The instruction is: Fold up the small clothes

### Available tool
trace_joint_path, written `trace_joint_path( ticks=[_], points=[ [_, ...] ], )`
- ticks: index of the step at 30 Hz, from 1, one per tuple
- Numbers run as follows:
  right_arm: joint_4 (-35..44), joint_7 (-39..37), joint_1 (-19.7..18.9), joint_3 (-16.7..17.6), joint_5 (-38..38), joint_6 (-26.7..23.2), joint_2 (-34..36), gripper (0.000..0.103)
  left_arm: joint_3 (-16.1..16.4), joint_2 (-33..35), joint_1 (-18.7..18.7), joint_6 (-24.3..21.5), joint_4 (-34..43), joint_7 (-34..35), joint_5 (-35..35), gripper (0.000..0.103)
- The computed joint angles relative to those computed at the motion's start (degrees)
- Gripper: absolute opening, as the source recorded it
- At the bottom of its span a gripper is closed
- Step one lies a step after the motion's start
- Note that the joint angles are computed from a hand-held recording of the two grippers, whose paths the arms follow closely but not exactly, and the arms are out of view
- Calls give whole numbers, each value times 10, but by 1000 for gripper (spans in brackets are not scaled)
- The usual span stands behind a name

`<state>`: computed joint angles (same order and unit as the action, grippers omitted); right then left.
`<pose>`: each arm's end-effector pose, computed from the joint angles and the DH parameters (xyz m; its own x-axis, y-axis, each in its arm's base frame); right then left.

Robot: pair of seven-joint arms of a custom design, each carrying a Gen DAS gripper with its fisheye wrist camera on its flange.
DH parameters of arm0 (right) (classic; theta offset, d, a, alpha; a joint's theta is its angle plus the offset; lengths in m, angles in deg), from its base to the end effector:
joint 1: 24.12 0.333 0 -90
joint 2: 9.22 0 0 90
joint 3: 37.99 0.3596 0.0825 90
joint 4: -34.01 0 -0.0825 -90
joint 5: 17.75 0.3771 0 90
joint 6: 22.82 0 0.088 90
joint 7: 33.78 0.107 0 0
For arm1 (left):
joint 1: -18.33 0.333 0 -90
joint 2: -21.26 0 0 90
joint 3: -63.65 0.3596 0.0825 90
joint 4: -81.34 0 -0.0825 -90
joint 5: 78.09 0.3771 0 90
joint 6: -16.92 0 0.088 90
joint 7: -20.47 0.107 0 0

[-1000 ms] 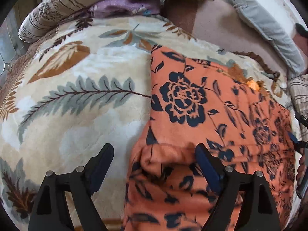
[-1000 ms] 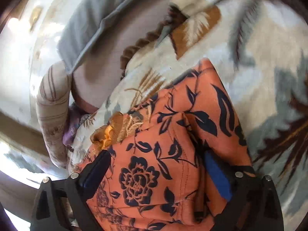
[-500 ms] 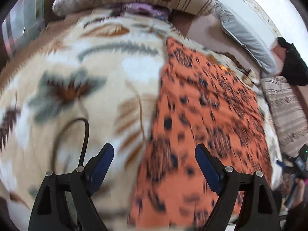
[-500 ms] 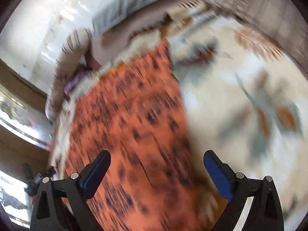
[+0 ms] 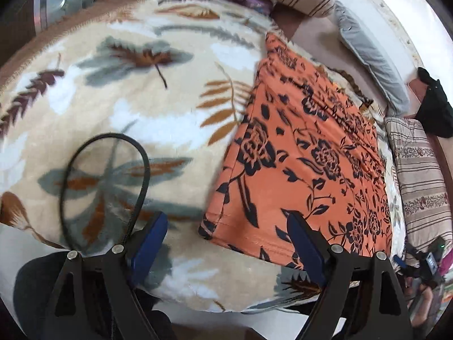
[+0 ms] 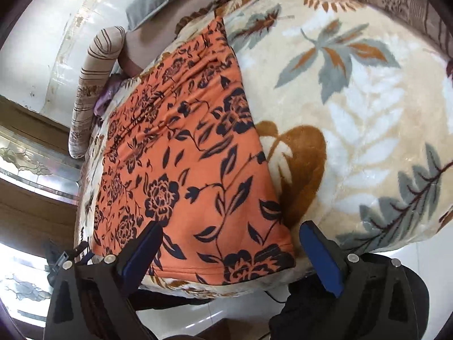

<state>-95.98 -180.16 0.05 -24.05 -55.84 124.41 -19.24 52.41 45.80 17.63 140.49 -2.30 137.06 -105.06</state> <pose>0.3938 0.3293 0.5236 -0.6504 -0.5305 -0.5436 -0.4257 0.8473 -0.3175 0.7079 -0.1405 0.5171 -0.4609 -0.8100 0.3626 -0.8623 0.3123 -0.3986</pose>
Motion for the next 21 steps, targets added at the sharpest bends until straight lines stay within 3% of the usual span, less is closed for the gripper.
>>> trace_joint_path(
  ticks=[2,5,12,15,18,21],
  points=[
    [26,-25,0,2,-7,-44,3,98,1,-22,-9,41,-26,13,9,87],
    [49,-49,-14,-10,-51,-42,5,98,-3,-34,-20,76,-36,31,19,87],
    [66,-57,-102,-76,-144,73,29,98,-16,-24,-54,107,-36,78,43,87],
    [94,-139,-133,-115,-88,125,84,98,-20,-18,-61,118,-42,94,48,87],
    [123,-207,-151,-138,-25,145,134,98,-19,-7,-66,129,-37,102,53,87],
    [157,-272,-164,-153,27,172,184,90,-13,14,-70,114,-10,78,62,87]
  ],
)
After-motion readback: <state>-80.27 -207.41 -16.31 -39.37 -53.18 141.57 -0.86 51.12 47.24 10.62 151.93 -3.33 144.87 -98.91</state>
